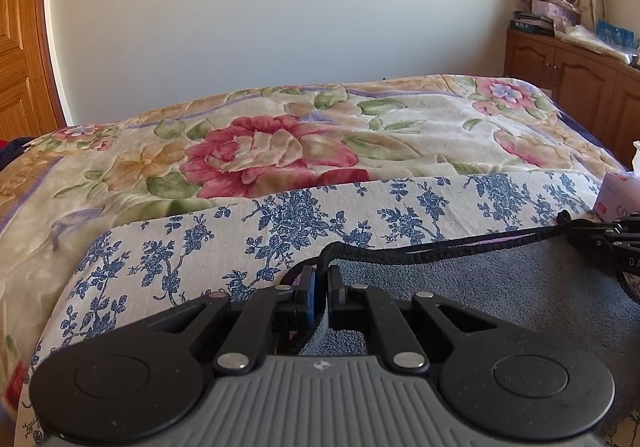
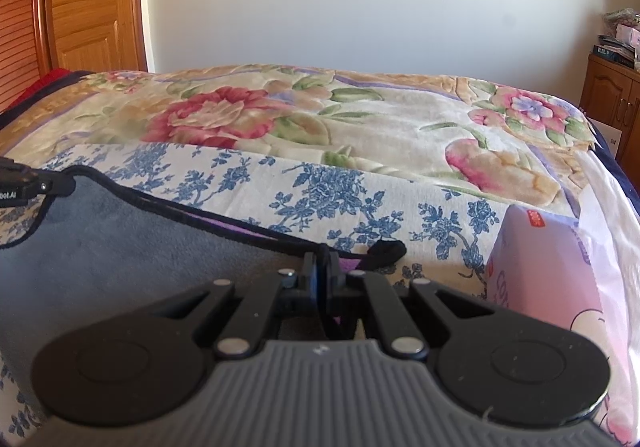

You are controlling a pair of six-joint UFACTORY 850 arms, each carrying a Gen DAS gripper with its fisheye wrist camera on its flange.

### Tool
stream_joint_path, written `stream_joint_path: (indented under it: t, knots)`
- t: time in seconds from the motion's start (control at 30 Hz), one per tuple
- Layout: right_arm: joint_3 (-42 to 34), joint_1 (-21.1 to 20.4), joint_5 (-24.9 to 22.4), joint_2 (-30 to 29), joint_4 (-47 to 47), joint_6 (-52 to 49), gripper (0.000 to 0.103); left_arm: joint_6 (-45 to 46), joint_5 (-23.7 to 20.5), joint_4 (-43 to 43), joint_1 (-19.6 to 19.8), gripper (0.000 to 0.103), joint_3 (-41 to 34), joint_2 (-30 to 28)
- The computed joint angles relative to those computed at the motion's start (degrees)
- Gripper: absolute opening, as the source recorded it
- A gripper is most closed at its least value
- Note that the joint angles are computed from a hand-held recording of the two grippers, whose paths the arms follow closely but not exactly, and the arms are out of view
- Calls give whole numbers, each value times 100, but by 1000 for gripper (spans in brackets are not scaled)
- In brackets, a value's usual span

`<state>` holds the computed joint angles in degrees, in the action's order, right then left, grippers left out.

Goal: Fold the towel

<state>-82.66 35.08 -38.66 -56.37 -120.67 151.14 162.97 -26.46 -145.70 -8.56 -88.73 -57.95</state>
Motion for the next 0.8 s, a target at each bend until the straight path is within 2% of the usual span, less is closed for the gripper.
stream_joint_path:
  t: [0.03,0.1,0.17,0.27,0.4,0.47,0.6,0.67,0.8]
  knots:
    - [9,0,-8,3,-9,25,13,45,-10,-72,-2,10,6,0]
    - [33,-1,-37,10,2,77,28,42,-24,-129,7,24,13,2]
    - [97,-1,-86,41,-57,211,48,89,-112,-255,22,51,63,21]
    - [124,15,-153,66,45,157,52,381,-208,-610,18,64,161,67]
    - [236,54,-228,155,-18,264,54,516,-293,-793,22,75,278,148]
    - [283,93,-258,204,14,221,56,564,-422,-893,32,86,404,228]
    - [468,196,-349,360,34,382,63,710,-581,-1047,32,93,669,425]
    - [581,250,-399,450,29,433,71,745,-602,-1051,28,97,779,529]
    - [830,362,-502,653,-69,646,76,704,-655,-990,37,98,1034,785]
